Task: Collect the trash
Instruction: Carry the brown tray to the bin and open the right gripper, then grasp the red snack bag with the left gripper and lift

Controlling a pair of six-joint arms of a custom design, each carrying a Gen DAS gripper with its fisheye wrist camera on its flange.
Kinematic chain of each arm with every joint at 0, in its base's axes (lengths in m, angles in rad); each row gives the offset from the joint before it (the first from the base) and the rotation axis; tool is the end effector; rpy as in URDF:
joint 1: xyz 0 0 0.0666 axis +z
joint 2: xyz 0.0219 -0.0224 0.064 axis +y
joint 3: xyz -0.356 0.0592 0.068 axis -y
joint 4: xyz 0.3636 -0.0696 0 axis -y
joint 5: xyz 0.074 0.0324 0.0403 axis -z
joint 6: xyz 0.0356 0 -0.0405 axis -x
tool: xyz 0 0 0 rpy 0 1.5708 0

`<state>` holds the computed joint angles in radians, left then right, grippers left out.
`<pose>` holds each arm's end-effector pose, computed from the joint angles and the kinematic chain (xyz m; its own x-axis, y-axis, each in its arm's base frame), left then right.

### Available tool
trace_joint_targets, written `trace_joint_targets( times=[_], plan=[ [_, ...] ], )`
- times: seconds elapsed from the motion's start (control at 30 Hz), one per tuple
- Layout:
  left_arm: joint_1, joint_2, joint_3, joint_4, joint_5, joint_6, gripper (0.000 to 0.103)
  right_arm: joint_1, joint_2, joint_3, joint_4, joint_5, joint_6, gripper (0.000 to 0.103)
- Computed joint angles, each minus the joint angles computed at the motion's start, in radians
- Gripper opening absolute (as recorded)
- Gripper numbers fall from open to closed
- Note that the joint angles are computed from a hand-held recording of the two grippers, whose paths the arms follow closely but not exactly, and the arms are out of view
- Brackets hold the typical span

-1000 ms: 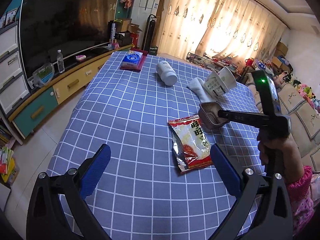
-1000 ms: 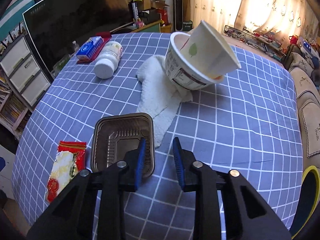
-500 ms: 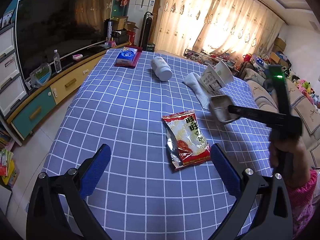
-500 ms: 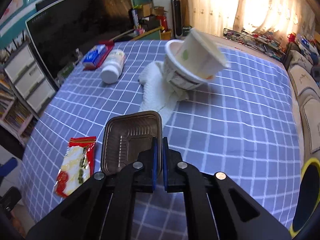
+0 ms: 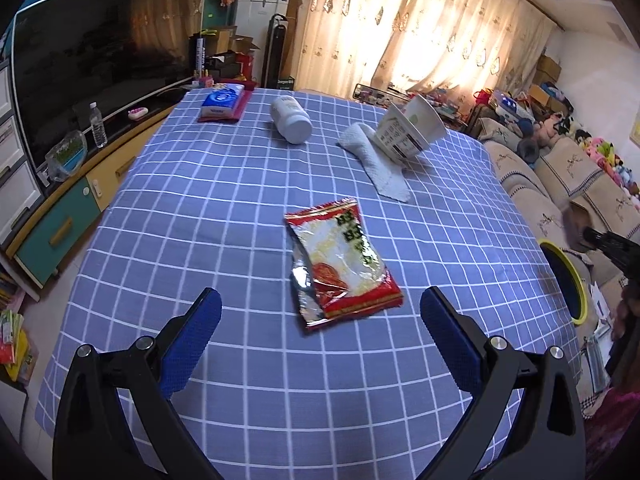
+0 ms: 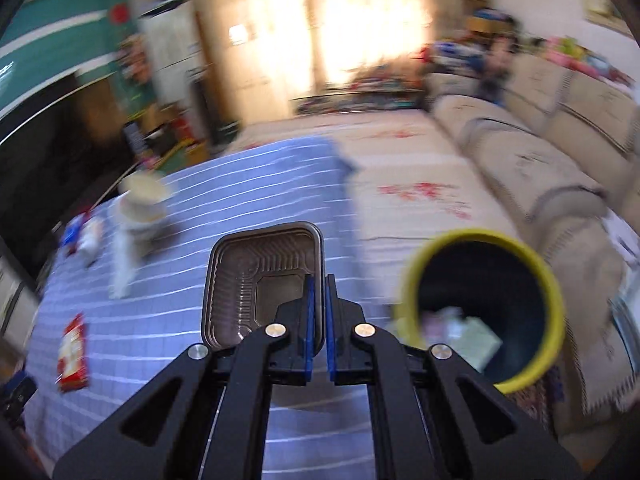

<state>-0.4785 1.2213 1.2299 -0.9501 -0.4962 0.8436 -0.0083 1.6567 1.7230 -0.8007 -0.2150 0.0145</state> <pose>0.3532 -0.1646 0.4062 -0.5937 -0.4321 -0.6788 -0.4323 0.8828 -0.1838 0.5636 0.0025 0.4305 -0.6679 -0.0086 -0.7442 -0.1599 0.9782 0.1322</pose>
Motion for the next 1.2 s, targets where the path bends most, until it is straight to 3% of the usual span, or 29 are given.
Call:
trace_joint_targets(
  times=[0.3, 0.43, 0.9, 1.2],
  plan=[
    [-0.010, 0.064, 0.063, -0.037, -0.011, -0.010, 0.098, -0.135, 0.130, 0.101, -0.031, 0.064, -0.071, 0.007],
    [-0.007, 0.096, 0.094, -0.062, -0.013, -0.007, 0.098, -0.154, 0.157, 0.121, -0.022, 0.059, -0.098, 0.029],
    [0.025, 0.235, 0.199, -0.122, -0.010, 0.019, 0.098, -0.159, 0.139, 0.079, 0.002, -0.043, -0.081, 0.037],
    [0.076, 0.293, 0.243, -0.202, -0.048, 0.109, 0.098, -0.154, 0.149, 0.073, -0.002, -0.072, -0.075, 0.041]
  ],
)
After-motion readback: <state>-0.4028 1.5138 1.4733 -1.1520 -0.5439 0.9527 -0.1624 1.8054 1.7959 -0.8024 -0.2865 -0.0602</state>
